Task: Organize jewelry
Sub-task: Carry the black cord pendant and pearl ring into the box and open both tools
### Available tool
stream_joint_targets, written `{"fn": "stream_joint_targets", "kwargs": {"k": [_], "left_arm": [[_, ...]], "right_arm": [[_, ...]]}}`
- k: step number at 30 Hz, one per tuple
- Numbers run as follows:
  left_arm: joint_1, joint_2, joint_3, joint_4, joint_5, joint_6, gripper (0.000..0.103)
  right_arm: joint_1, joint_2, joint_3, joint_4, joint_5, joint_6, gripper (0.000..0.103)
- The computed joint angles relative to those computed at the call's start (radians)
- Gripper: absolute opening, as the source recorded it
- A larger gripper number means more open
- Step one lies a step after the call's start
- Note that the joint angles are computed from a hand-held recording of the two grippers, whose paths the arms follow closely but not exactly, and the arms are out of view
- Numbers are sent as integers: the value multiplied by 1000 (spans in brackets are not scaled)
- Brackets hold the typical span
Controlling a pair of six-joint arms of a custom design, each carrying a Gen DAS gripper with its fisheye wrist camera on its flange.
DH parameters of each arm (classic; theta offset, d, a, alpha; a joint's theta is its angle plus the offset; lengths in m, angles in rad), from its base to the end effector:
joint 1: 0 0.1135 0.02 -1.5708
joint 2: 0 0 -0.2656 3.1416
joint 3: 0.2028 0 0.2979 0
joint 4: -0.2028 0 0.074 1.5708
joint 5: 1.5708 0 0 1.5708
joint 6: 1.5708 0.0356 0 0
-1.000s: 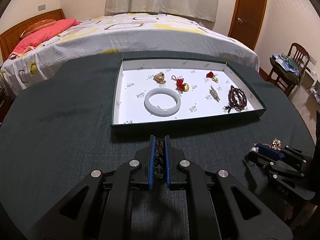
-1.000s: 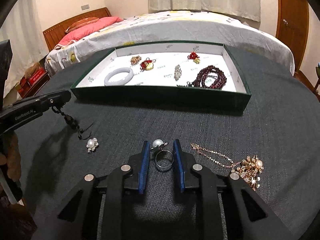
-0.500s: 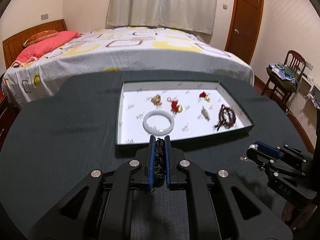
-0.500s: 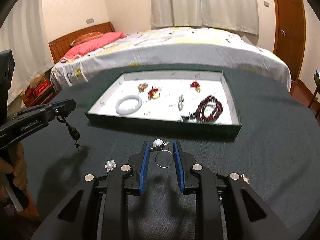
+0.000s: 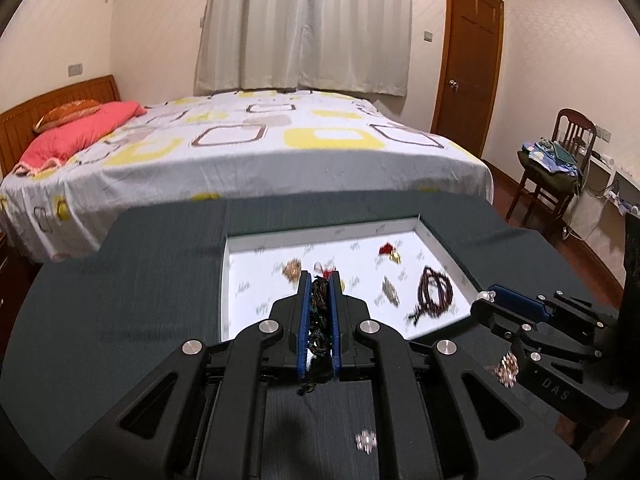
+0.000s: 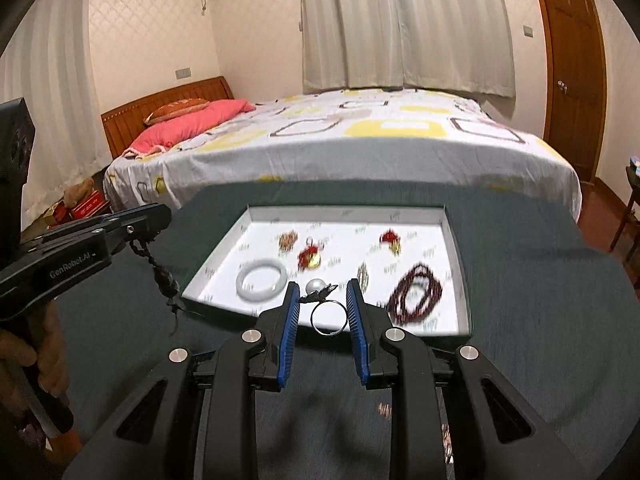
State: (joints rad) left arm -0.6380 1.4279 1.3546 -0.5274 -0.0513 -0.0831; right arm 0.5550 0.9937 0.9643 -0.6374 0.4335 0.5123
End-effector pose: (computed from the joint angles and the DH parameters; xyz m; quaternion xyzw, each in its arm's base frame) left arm 0.2967 -0.2177 0.3529 0.2307 0.8538 -0.1432 0.4441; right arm 0.2221 0.1201 0.3217 0.0752 0.8803 0.0504 0.4656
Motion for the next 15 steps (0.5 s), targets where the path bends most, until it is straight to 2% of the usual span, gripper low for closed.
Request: {"fn": "stream_joint_targets", "kwargs": {"k": [7, 15], "left_arm": [[18, 141, 114, 47, -2, 19, 9], [46, 327, 240, 102, -21, 14, 9]], "right_arm": [[-115, 106, 47, 117, -63, -73, 25], [-226, 300, 122, 258, -129, -116, 25]]}}
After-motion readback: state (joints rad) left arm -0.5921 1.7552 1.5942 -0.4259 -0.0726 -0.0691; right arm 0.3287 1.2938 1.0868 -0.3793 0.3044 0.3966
